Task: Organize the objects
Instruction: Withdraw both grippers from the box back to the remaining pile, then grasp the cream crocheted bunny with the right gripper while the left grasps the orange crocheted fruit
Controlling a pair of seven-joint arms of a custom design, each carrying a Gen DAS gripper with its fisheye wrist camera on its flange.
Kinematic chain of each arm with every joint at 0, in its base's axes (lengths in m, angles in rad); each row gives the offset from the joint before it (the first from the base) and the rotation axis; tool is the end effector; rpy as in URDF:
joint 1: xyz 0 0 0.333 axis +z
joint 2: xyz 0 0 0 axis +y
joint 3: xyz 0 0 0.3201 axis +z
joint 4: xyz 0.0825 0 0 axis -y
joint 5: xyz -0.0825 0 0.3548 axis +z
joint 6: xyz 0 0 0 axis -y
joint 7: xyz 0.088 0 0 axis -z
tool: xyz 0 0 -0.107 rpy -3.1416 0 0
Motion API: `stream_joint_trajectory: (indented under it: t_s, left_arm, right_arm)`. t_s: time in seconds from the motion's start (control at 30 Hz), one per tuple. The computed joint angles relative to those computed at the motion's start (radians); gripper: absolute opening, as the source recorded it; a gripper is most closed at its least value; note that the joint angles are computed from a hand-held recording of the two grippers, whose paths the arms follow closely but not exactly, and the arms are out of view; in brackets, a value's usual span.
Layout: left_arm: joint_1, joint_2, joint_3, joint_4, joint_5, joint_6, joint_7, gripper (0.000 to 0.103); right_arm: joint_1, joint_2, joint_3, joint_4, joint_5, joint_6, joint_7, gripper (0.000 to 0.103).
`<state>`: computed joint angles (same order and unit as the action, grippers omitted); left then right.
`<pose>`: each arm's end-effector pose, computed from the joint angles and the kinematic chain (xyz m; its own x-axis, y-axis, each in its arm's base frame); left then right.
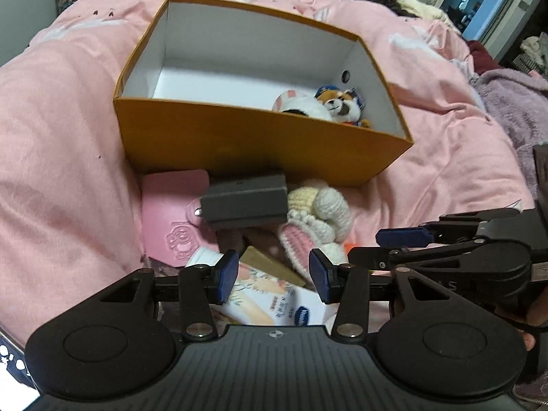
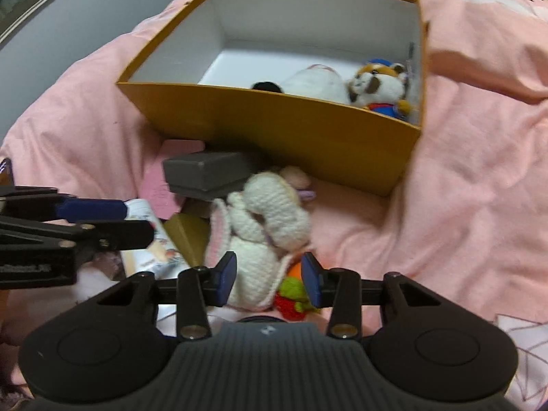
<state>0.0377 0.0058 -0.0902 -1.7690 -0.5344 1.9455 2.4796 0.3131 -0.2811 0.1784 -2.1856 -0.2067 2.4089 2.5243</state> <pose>0.5527 -0.0633 0.5803 -0.7402 -0.6379 0.2123 -0.6502 0.5989 -0.4674 0.4221 0.2341 0.5719 -0.2669 -0.9353 -0.2325 -0.8163 0.3476 -0.4613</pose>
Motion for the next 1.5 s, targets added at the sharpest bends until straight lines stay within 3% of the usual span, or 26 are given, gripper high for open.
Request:
stream_joint_trajectory:
  t_s: [0.27, 0.67, 0.97, 1.33, 1.5]
  left_arm:
    - [0.001, 0.001, 0.003, 0.002, 0.076, 0.037, -0.063, 0.053]
    - [0.012, 0.039, -0.004, 0.039, 0.123, 0.012, -0.149, 0.053]
    - [-0.004, 0.046, -0.017, 0.028, 0.155, 0.035, -0.171, 0.059]
    - [0.0, 0.019, -0.01, -0.004, 0.105, 0.083, -0.136, 0.059]
    - [0.003, 0.017, -0.007, 0.013, 0.039, 0.043, -0.095, 0.059]
  right_arm:
    - [0.03, 0.065, -0.019, 0.044, 0.064, 0.022, -0.117, 0.045]
    - [0.036, 0.181, -0.045, 0.15, 0.094, -0.069, -0.183, 0.053]
    - [0.025, 0.199, -0.068, 0.12, 0.182, -0.019, -0.19, 0.055]
    - [0.029, 0.14, -0.053, 0.094, 0.153, -0.011, -0.203, 0.044]
    - [0.013, 0.048, -0.037, 0.061, 0.106, -0.032, -0.153, 0.043]
